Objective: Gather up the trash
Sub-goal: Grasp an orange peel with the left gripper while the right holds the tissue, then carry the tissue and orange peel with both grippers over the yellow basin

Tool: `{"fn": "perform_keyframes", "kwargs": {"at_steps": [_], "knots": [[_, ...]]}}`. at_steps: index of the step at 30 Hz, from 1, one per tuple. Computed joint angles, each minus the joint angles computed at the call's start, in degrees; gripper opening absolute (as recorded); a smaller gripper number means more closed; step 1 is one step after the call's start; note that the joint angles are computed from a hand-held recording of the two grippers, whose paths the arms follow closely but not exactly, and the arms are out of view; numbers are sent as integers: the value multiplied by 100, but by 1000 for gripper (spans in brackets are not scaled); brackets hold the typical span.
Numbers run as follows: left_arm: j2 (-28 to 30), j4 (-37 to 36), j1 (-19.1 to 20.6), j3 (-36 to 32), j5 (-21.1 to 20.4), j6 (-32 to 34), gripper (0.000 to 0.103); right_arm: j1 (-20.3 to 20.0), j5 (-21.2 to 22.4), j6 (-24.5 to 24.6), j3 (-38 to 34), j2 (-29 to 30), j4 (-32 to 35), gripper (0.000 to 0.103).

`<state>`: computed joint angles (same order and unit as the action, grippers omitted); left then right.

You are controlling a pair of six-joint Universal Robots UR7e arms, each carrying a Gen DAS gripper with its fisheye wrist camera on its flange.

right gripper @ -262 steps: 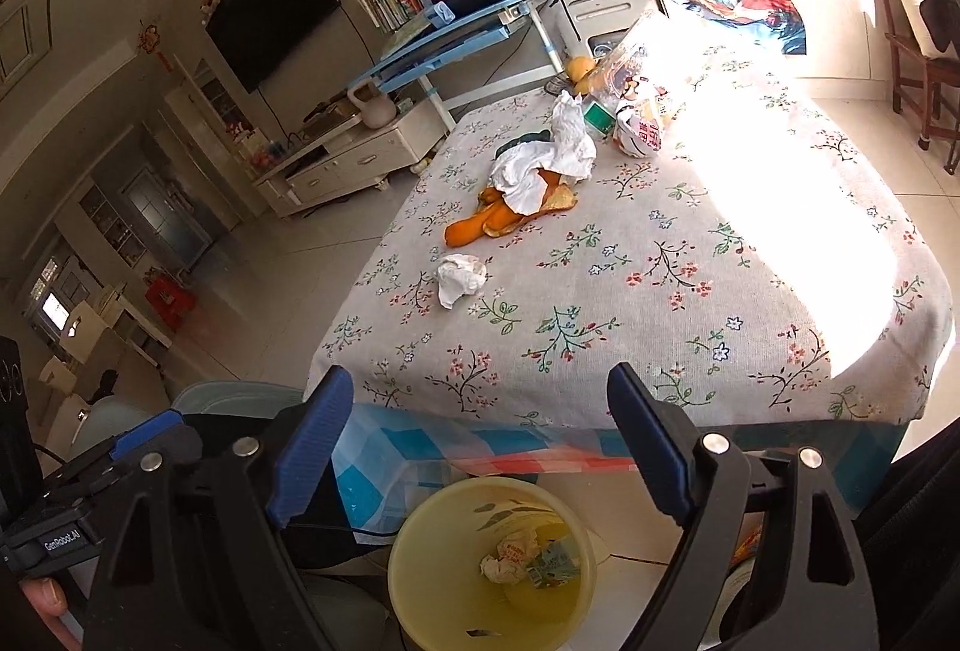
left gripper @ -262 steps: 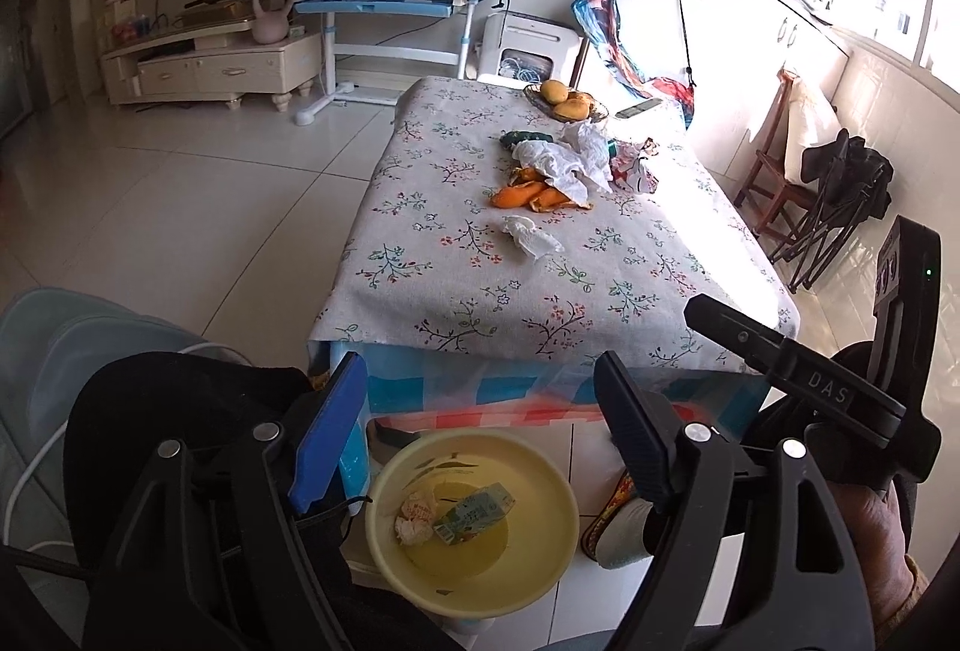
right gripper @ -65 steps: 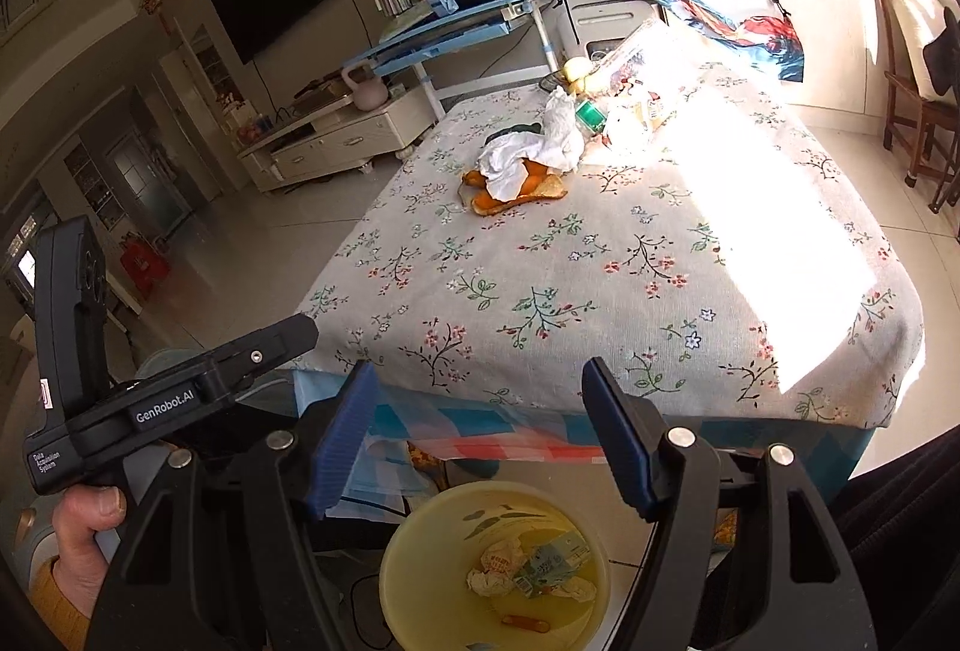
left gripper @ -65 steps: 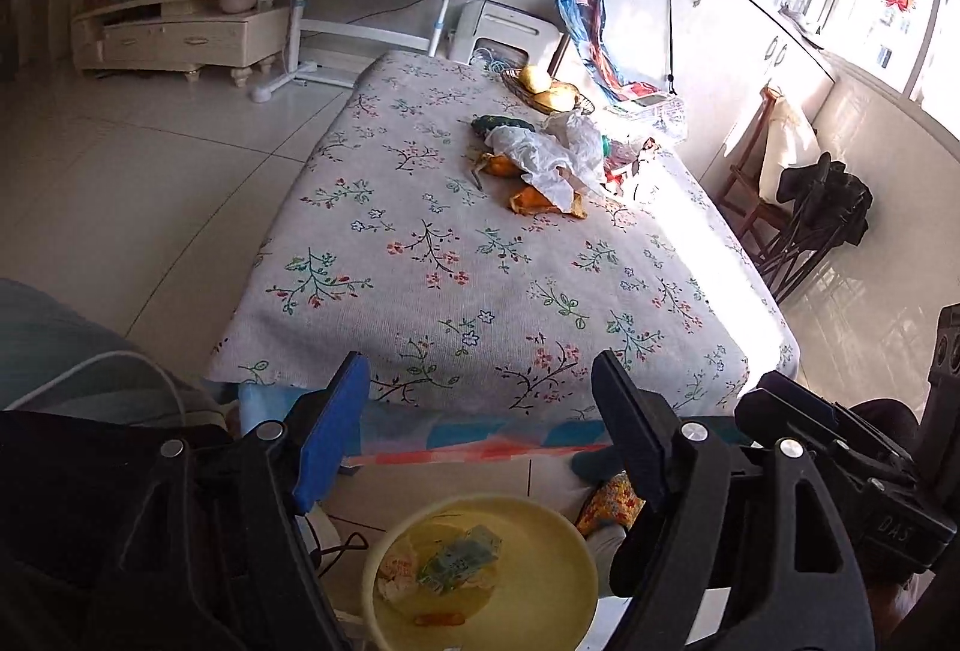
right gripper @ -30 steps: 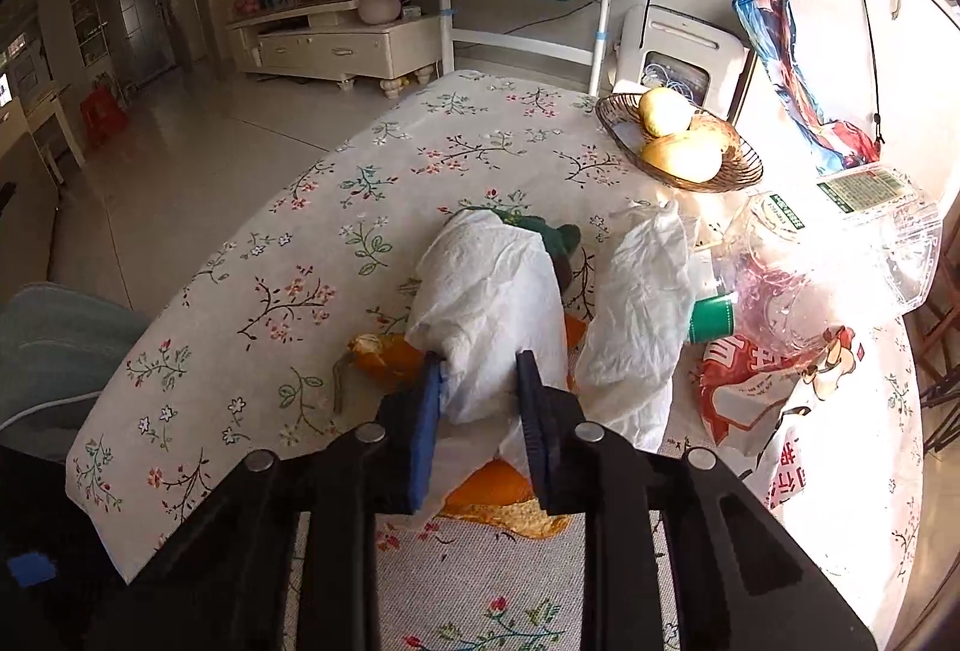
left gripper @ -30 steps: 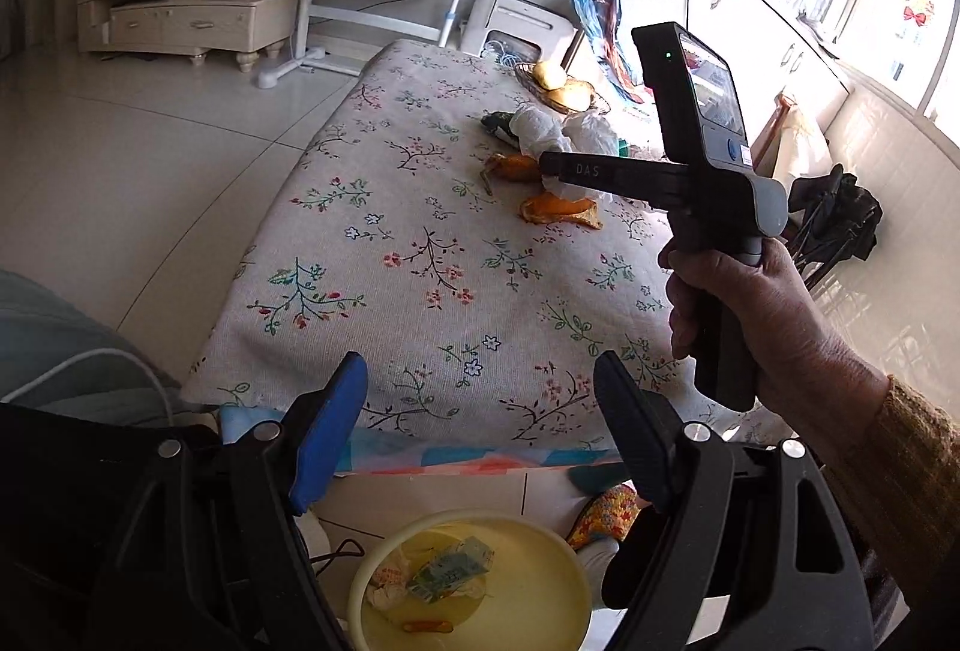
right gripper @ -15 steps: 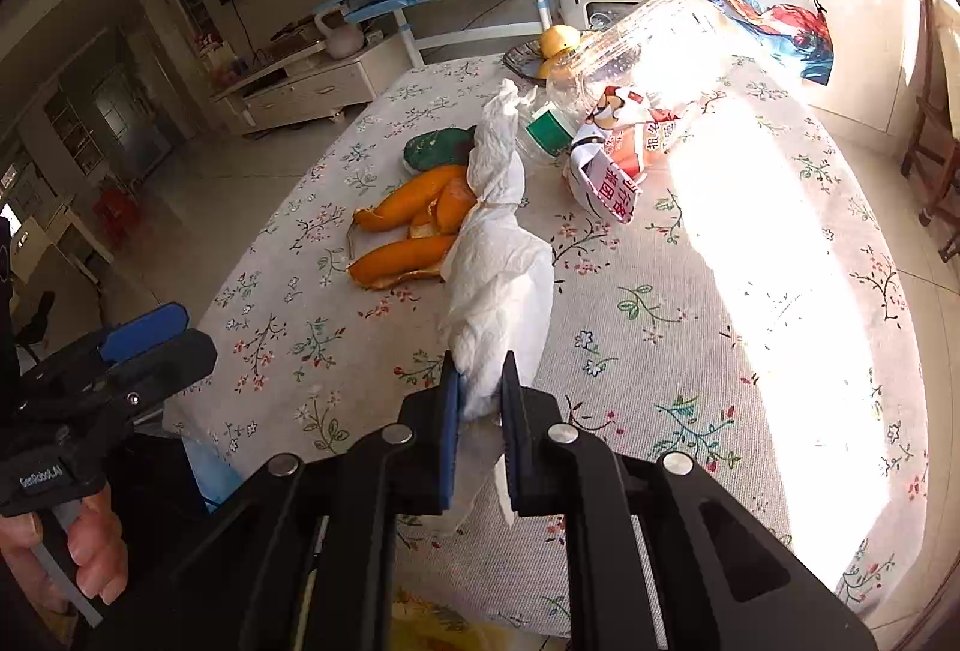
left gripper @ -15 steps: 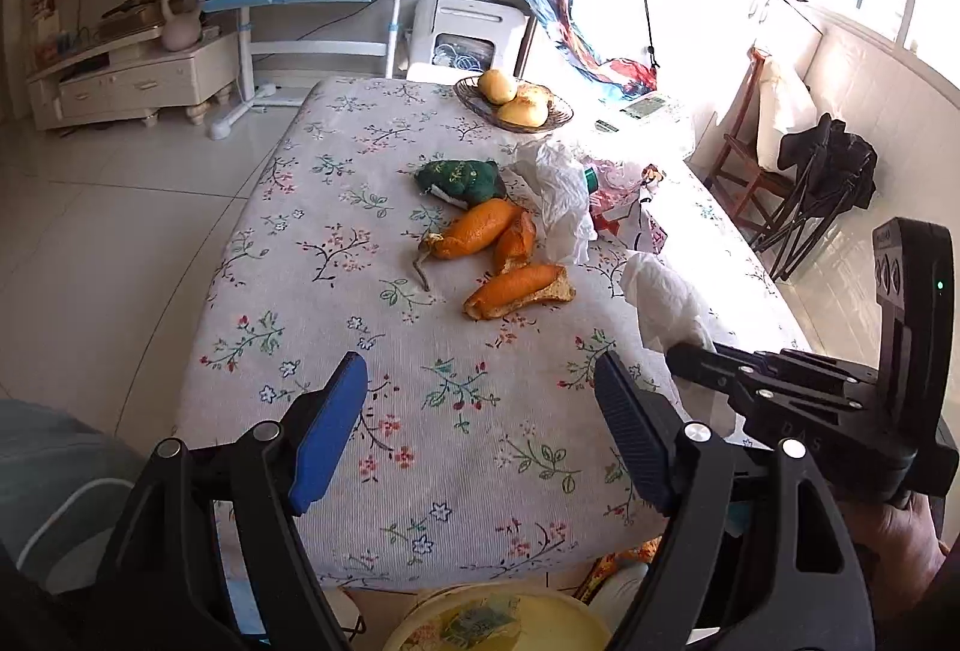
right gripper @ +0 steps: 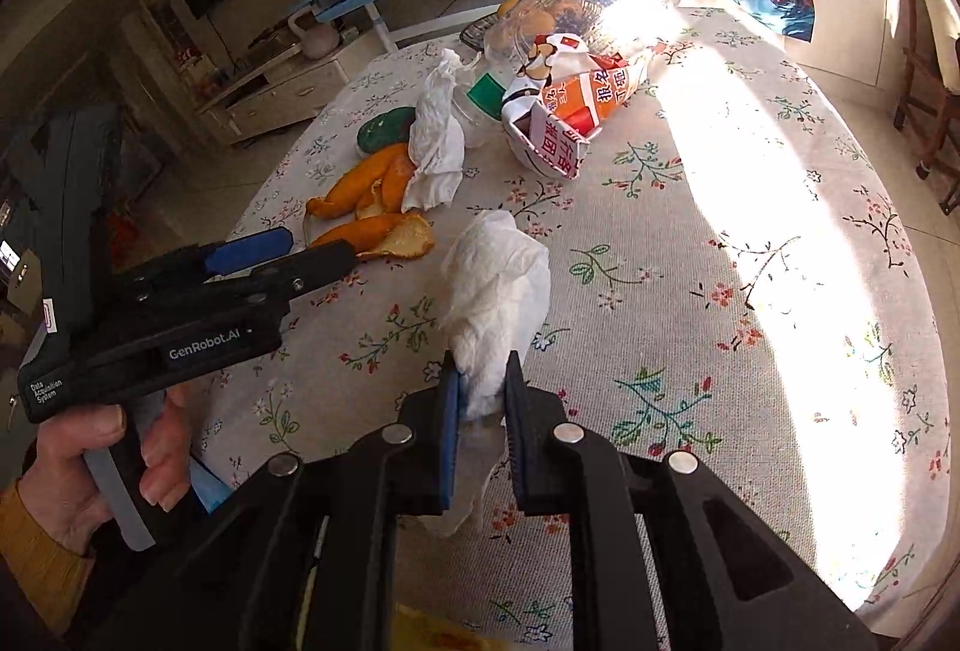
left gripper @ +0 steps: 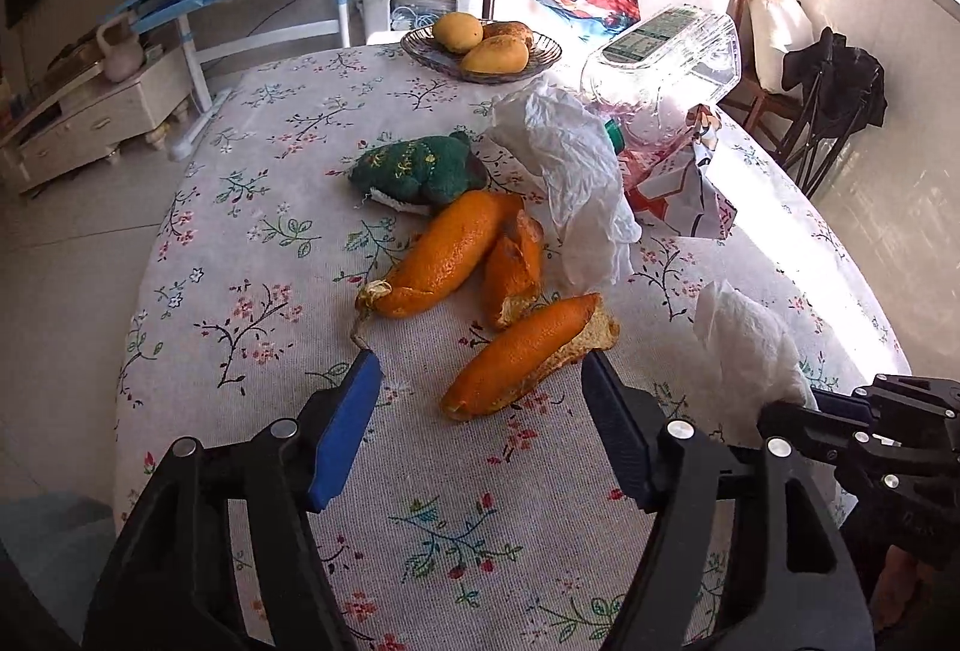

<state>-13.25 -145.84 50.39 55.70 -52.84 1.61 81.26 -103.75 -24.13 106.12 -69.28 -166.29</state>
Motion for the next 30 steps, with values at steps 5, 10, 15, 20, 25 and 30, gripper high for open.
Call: {"fn": "perform_keyframes", "kwargs": {"at_steps": [5, 10, 15, 20, 25, 30], "knots": [[168, 261, 45, -315, -91, -3, 49, -21, 9, 54, -50, 30, 62, 17], [122, 386, -26, -213, -66, 7, 20, -11, -10, 10, -72, 67, 16, 17], [-329, 202, -93, 526, -110, -424, 17, 7, 48, -35, 89, -30, -105, 18], [-816, -191, -175, 1364, -231, -783, 17, 60, 257, -33, 326, -209, -242, 18], [-1340, -870, -292, 2418, -226, -1140, 17, 129, 520, -117, 721, -439, -611, 18], [-1730, -1448, -441, 3182, -119, -1326, 17, 133, 704, -171, 1257, -696, -905, 18]]}}
